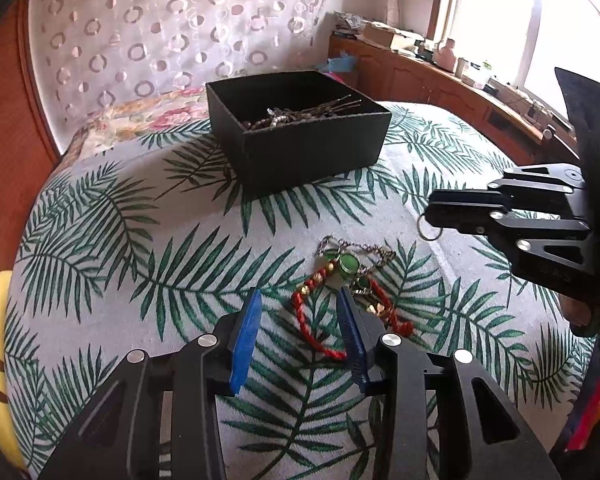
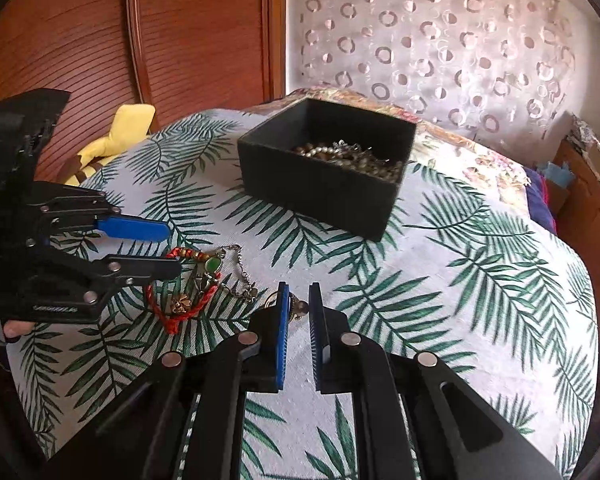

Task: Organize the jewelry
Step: 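Lower the left tool onto the red bracelet and green pendant and close, then lift the red bracelet with the left tool toward the black box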

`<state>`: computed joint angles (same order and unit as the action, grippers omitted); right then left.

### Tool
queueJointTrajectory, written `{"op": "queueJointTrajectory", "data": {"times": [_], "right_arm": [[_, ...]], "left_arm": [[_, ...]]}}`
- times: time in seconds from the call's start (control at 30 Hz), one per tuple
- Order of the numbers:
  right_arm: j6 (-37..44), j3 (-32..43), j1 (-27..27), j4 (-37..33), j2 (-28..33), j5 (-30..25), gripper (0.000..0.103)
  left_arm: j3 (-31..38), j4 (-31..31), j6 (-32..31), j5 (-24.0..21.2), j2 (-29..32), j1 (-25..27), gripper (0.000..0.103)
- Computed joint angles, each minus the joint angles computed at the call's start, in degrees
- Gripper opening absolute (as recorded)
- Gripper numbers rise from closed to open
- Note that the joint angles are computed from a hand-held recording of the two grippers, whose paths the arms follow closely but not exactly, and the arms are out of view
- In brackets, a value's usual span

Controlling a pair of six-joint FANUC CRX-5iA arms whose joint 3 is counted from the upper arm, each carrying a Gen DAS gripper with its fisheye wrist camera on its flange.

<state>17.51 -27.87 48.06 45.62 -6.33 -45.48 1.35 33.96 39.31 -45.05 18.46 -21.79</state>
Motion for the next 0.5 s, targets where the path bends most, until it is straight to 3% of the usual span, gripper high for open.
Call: {"op": "queueJointTrajectory", "data": {"times": [0.3,0.4,0.5], "right_arm": [[-2.43,-2.01,0.70,1.35,-1.98,0.22,0.011],[-3.23,-2.72,0.63,1.66,-2.64,0.61,0.011],[-3.61,-2.97,0.62,1.76,-2.76,0.71,0.011]], "left_arm": [[4.53,-3.32,1.33,-1.31,2.70,-0.89,0.026],[3.95,-3.44,0.06,-0.72,2.33,-0.97,0.008],[3.41,-2.00,-1.68,-1.43,2.25,-0.65,0.006]]}}
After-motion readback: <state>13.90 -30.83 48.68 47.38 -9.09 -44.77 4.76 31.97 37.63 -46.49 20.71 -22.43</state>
